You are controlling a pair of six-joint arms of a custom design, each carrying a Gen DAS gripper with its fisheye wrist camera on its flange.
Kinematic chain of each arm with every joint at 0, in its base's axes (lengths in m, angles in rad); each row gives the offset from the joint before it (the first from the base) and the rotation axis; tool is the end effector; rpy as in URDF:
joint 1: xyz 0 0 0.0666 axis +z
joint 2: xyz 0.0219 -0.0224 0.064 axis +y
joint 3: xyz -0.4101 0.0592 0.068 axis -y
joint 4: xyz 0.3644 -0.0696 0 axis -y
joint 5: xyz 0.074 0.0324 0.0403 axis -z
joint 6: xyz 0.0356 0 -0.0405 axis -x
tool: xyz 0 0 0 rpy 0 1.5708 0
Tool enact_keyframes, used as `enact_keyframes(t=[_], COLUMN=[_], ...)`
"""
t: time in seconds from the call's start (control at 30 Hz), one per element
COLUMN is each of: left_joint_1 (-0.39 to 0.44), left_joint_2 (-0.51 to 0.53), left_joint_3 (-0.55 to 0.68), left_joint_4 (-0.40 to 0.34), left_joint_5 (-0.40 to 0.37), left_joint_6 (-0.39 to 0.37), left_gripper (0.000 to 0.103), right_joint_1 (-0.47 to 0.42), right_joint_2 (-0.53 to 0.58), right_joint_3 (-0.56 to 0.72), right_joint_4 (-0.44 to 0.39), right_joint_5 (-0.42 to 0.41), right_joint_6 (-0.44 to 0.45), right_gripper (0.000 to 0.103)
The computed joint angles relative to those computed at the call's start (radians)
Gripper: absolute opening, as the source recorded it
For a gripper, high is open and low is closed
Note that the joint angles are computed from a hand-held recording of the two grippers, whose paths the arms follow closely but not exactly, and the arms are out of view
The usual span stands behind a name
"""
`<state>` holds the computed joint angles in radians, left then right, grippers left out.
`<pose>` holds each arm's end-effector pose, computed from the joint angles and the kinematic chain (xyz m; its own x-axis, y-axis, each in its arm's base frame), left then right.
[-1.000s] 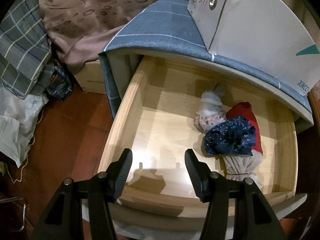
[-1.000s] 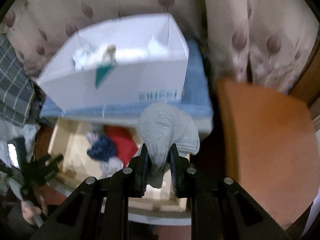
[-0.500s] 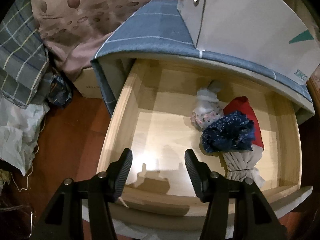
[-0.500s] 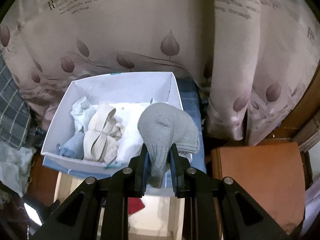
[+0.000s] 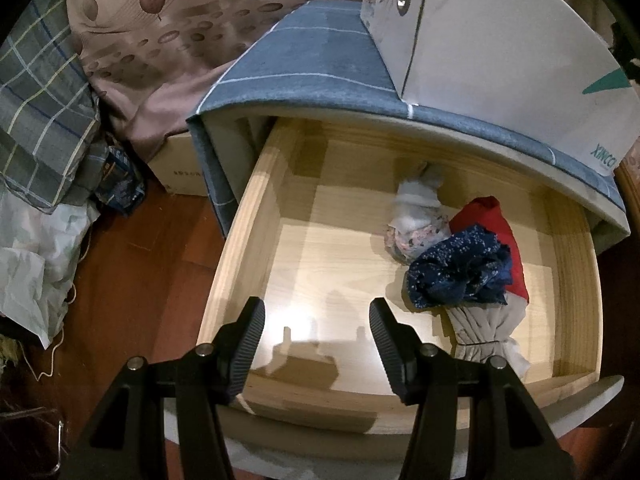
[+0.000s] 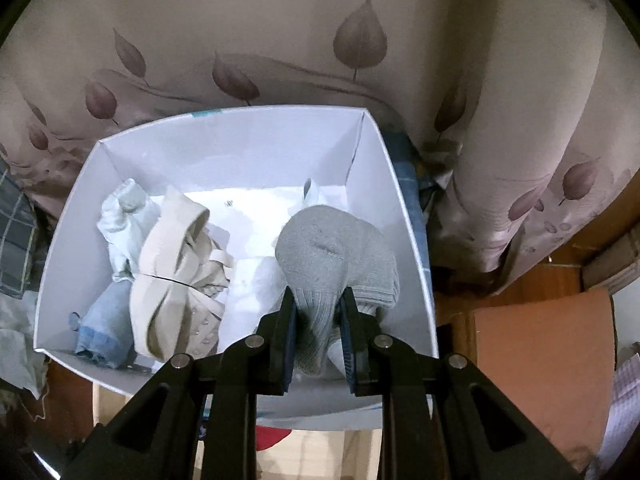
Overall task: Take underwear out of drawer
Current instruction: 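Carry the grey ribbed sock into the white box and release it with the right gripper, then return the right gripper to the drawer and grasp the grey drawstring cloth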
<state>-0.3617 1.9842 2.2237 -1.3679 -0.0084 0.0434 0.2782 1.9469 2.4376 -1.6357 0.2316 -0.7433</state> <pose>0.6076 -0.2300 0.4661 -0.8597 0.2789 -0.4280 0.3135 0.9495 -0.0110 0.5811 0.1570 0.5597 -0.7639 0.4668 -0.4456 0.4629 0.8775 0.1256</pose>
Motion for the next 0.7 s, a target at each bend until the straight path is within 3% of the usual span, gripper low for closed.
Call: enact_keyframes(t=[0.2, 0.33, 0.47, 0.7], left_joint_1=[0.0, 0.002, 0.007, 0.023], left_joint_2=[0.003, 0.005, 0.009, 0.01], left_joint_3=[0.003, 0.006, 0.016, 0.025], left_joint_4=[-0.003, -0.005, -0.015, -0.025], left_joint_5=[-0.007, -0.008, 0.0, 0.014], left_joint_6=[0.002, 0.007, 0.014, 0.054], left_gripper=[0.056, 0.056, 0.056, 0.056], right_joint_1=[-0.002, 0.012, 0.031, 0.132], right_joint_2=[0.035, 0.004, -0.054, -0.205], right_joint_3=[0.027, 0.005, -0.036, -0.242], right_joint_4=[-0.02, 0.003, 0.029, 0.126], right_joint_5=[-0.024, 0.017, 0.021, -0.089], right_joint_6=[0.007, 0.019, 0.036, 0.067], right_gripper=[0.026, 0.048, 0.049, 0.049])
